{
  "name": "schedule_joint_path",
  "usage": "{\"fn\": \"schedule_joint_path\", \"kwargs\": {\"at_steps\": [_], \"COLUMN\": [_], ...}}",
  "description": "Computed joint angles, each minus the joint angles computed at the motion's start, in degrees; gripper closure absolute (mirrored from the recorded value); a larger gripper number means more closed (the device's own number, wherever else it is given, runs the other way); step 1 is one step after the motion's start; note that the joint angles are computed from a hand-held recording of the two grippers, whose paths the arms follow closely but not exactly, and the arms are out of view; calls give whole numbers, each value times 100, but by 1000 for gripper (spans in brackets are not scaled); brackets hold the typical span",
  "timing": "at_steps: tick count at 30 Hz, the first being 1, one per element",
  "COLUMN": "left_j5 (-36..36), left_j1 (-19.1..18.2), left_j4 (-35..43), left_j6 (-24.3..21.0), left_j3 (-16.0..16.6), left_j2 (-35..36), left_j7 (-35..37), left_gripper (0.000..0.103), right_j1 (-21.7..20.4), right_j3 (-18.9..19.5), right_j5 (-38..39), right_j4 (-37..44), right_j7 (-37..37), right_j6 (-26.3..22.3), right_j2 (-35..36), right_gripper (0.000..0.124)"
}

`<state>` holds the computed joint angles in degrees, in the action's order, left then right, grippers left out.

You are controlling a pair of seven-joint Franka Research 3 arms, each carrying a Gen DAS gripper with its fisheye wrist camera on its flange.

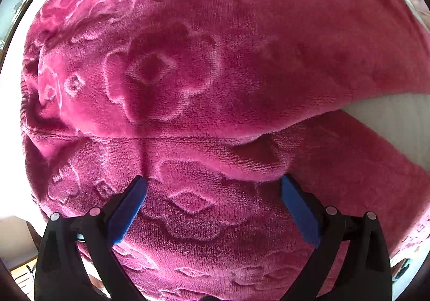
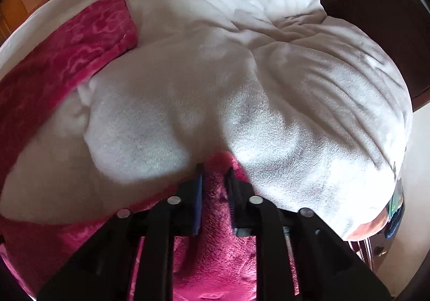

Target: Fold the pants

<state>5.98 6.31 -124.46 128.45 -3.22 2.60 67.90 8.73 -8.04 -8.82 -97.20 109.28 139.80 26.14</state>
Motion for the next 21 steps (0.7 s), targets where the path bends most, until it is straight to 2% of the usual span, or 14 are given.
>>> {"fn": "schedule_joint_path", "kwargs": {"at_steps": [1, 2, 3, 7, 11, 16, 21], "left_j5": [6, 2, -10, -154, -331, -420, -124], "left_j1": [-10, -17, -10, 75, 124, 226, 514], "left_j4": [25, 84, 196, 287, 152, -68, -20], "left_j6": [22, 6, -57, -75, -15, 123, 287], "left_j3": [-11, -18, -13, 35, 59, 169, 389], "left_j2": [38, 67, 110, 78, -140, -368, -401], "left_j7": [-12, -18, 4, 197, 280, 326, 108], "left_gripper": [5, 5, 5, 5, 5, 5, 5], "right_j1": [11, 49, 133, 326, 478, 512, 703], "right_j3": [-18, -61, -158, -290, -159, 330, 510], "right_j5": [-22, -109, -300, -884, -1356, -841, -293], "right_j4": [3, -21, -74, -229, -359, -110, 302], "right_j7": [27, 92, 257, 758, 944, 302, -91], "right_j6": [19, 65, 137, 274, 439, 431, 355], "right_j2": [-29, -75, -155, -424, -594, -385, -69], "right_gripper": [87, 74, 70, 68, 67, 66, 66]}}
